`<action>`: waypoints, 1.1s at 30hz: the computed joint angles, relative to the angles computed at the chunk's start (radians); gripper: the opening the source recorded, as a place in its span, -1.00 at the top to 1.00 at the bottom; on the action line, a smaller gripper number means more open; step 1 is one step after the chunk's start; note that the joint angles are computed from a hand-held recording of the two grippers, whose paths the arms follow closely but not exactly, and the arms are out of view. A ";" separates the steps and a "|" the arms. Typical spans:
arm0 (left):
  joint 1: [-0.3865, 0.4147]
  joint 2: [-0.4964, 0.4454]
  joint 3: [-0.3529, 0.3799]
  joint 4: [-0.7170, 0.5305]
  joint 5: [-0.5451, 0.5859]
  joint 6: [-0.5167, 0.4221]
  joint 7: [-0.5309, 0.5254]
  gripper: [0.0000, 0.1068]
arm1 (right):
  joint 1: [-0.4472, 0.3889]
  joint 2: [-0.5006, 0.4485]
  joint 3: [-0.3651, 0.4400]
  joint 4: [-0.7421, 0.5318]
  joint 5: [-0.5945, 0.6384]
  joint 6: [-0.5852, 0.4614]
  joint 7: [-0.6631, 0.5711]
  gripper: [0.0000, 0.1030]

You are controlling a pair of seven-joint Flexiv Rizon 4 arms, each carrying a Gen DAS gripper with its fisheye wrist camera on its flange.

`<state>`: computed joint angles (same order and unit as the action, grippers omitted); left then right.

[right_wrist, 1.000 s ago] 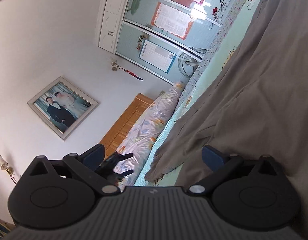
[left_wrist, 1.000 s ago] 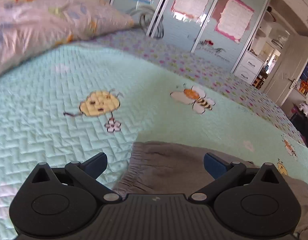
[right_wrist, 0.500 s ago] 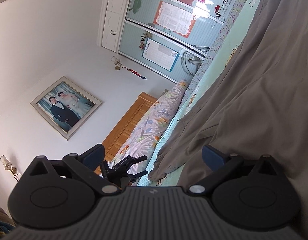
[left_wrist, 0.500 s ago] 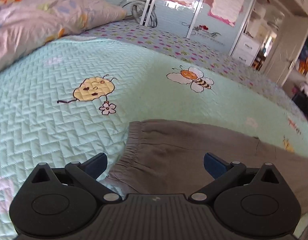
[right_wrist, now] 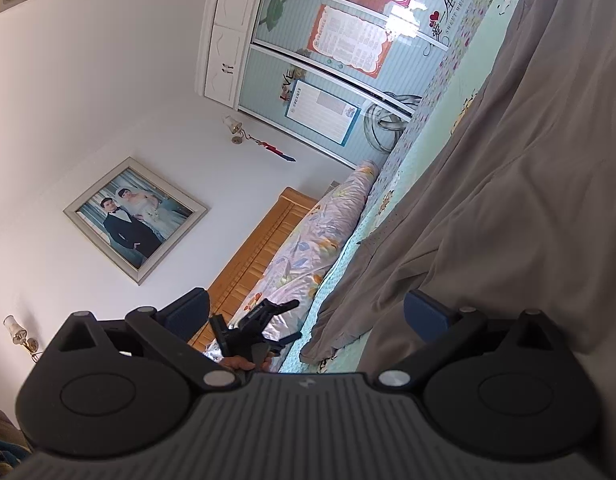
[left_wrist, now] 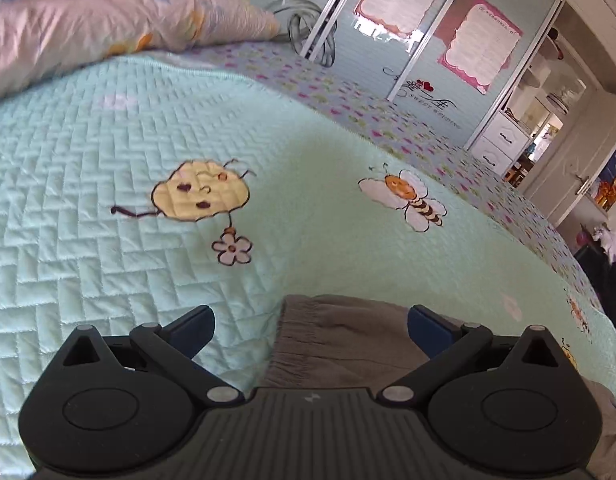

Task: Fold clothes
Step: 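Lower the left gripper onto the elastic trouser cuff and close it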

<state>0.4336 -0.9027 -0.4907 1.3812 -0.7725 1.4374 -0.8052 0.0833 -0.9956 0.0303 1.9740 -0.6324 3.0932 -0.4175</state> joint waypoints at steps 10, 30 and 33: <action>0.113 -0.108 -0.163 -0.086 -0.146 -0.226 0.182 -0.92 | 0.010 -0.011 0.004 -0.013 0.013 0.000 0.000 -1.00; -0.093 -0.095 0.145 -0.203 -0.058 -0.363 0.258 0.59 | 0.024 -0.026 0.002 -0.016 0.029 0.008 -0.010 -1.00; -0.110 -0.056 0.142 -0.143 -0.047 -0.262 0.312 0.60 | 0.024 -0.026 0.001 -0.017 0.028 0.007 -0.010 -1.00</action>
<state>0.3236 -0.9588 -0.3488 1.2383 -0.8192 1.1750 -0.4937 0.1069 -1.0217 0.0317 1.9568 -0.6045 3.0998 -0.4277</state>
